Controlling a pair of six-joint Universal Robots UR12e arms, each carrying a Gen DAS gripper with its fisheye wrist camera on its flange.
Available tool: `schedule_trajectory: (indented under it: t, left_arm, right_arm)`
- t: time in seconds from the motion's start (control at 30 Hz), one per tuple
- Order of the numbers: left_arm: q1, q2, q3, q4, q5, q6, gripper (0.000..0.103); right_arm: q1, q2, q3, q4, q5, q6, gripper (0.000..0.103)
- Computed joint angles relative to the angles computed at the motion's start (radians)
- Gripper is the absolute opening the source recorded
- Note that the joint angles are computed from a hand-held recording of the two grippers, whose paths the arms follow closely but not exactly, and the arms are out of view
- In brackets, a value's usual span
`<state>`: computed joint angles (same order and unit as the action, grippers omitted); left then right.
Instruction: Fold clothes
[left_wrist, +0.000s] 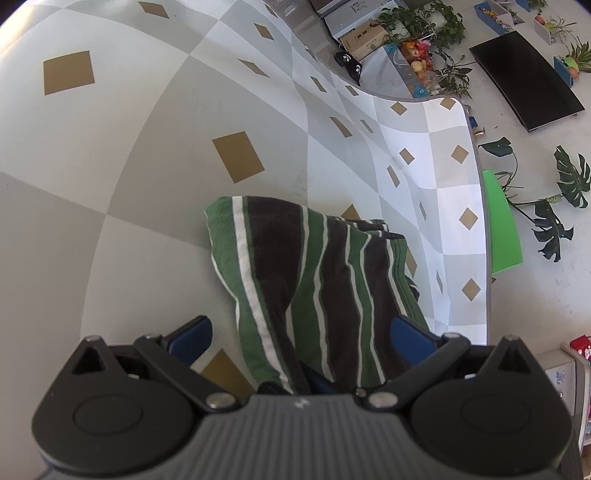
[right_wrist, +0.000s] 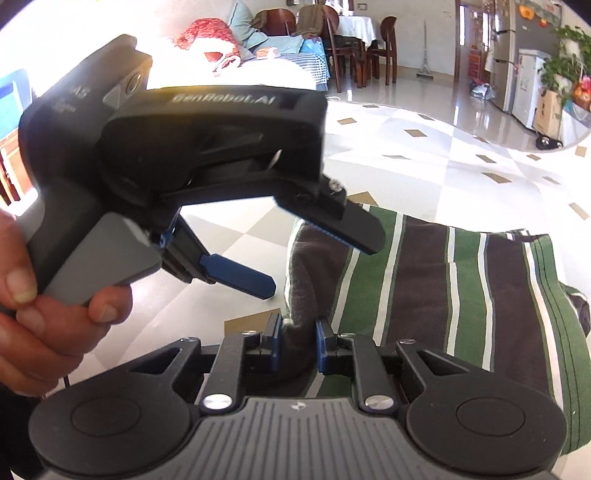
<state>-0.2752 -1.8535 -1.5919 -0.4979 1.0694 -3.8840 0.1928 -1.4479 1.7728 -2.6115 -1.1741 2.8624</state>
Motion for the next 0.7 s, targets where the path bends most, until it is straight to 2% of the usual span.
schedule_trajectory:
  t: [0.23,0.37,0.5,0.6,0.7]
  left_arm:
    - [-0.005,-0.035,0.016,0.057,-0.056,-0.029,0.103]
    - [-0.014,-0.052,0.034,0.065,-0.053,-0.029,0.103]
    - [-0.019,-0.052,0.036,0.062,-0.042,-0.007,0.103]
    - [-0.024,-0.049,0.038,0.051,-0.026,0.021,0.103]
    - [-0.030,-0.048,0.044,0.037,-0.010,0.039,0.103]
  right_arm:
    - [-0.020,-0.004,-0.010,0.021,0.062,0.065,0.016]
    - [-0.034,-0.006,-0.015,0.044,0.100,0.093,0.015]
    - [-0.051,-0.014,-0.020,0.069,0.136,0.053,0.016]
    - [-0.068,-0.028,-0.023,0.102,0.146,-0.018,0.030]
    - [-0.090,-0.043,-0.030,0.165,0.131,-0.065,0.039]
